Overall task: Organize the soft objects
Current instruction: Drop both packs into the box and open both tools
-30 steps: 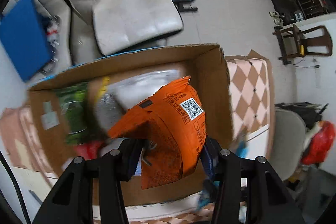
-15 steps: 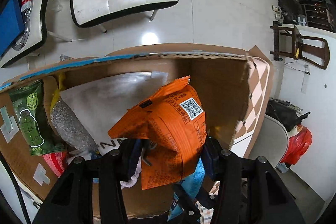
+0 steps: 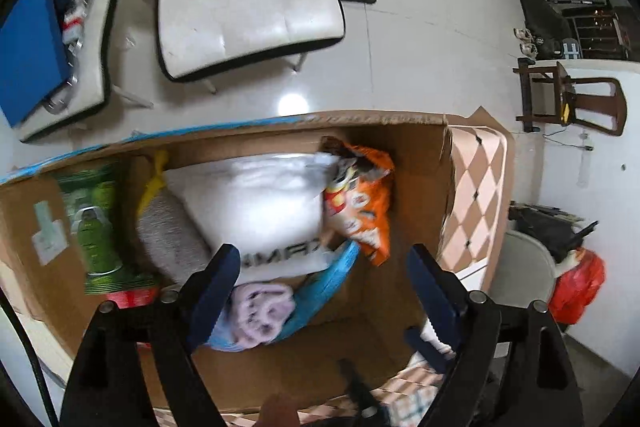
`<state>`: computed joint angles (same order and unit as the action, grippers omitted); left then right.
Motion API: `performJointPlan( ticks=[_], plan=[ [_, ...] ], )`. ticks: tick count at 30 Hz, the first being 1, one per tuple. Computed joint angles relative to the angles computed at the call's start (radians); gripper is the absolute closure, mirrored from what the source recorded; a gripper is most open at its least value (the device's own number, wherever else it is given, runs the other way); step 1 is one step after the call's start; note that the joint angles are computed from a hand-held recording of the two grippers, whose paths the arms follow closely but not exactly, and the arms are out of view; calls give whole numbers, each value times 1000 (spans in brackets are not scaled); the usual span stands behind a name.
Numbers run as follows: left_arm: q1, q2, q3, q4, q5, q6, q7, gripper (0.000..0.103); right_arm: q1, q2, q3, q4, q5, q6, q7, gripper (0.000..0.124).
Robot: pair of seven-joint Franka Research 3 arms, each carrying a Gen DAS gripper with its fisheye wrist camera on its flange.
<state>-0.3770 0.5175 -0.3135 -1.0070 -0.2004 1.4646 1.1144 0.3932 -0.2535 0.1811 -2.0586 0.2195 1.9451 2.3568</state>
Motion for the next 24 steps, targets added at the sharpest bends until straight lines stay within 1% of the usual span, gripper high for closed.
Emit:
performJointPlan(
  ticks=[4, 8, 10, 13, 15, 16, 17, 19, 20, 22, 23, 24],
  plan=[
    [31, -195, 8, -260, 13, 116, 53, 18, 1, -10, 15, 16, -56, -43, 25, 56],
    [48, -418, 25, -540, 61, 225, 80, 18, 9, -21, 35, 28, -105, -77, 42, 56],
    [50, -522, 33, -664, 100, 273, 76, 18, 15, -20, 46, 35, -129, -90, 51, 56],
    [50, -636, 41, -795, 154, 311, 58, 18, 27, -20, 56, 42, -153, -103, 58, 55],
    [48, -678, 44, -843, 177, 317, 48, 18, 34, -18, 63, 50, -168, -114, 64, 46],
    [48, -704, 50, -872, 181, 321, 51, 18, 38, -15, 66, 54, -173, -117, 65, 38],
    [47, -720, 53, -889, 181, 323, 51, 18, 42, -11, 67, 59, -176, -122, 64, 36],
    [47, -744, 58, -916, 180, 322, 42, 18, 51, 4, 69, 76, -175, -136, 62, 35],
    [48, -753, 61, -926, 177, 326, 39, 18, 55, 11, 68, 81, -173, -140, 60, 31],
    [49, -766, 65, -939, 175, 331, 28, 3, 63, 23, 68, 95, -171, -142, 61, 23],
    [51, -779, 69, -951, 174, 341, 25, 0, 66, 26, 68, 100, -174, -141, 61, 21],
    [52, -791, 70, -963, 176, 349, 19, 0, 69, 32, 70, 111, -180, -145, 62, 21]
  ],
)
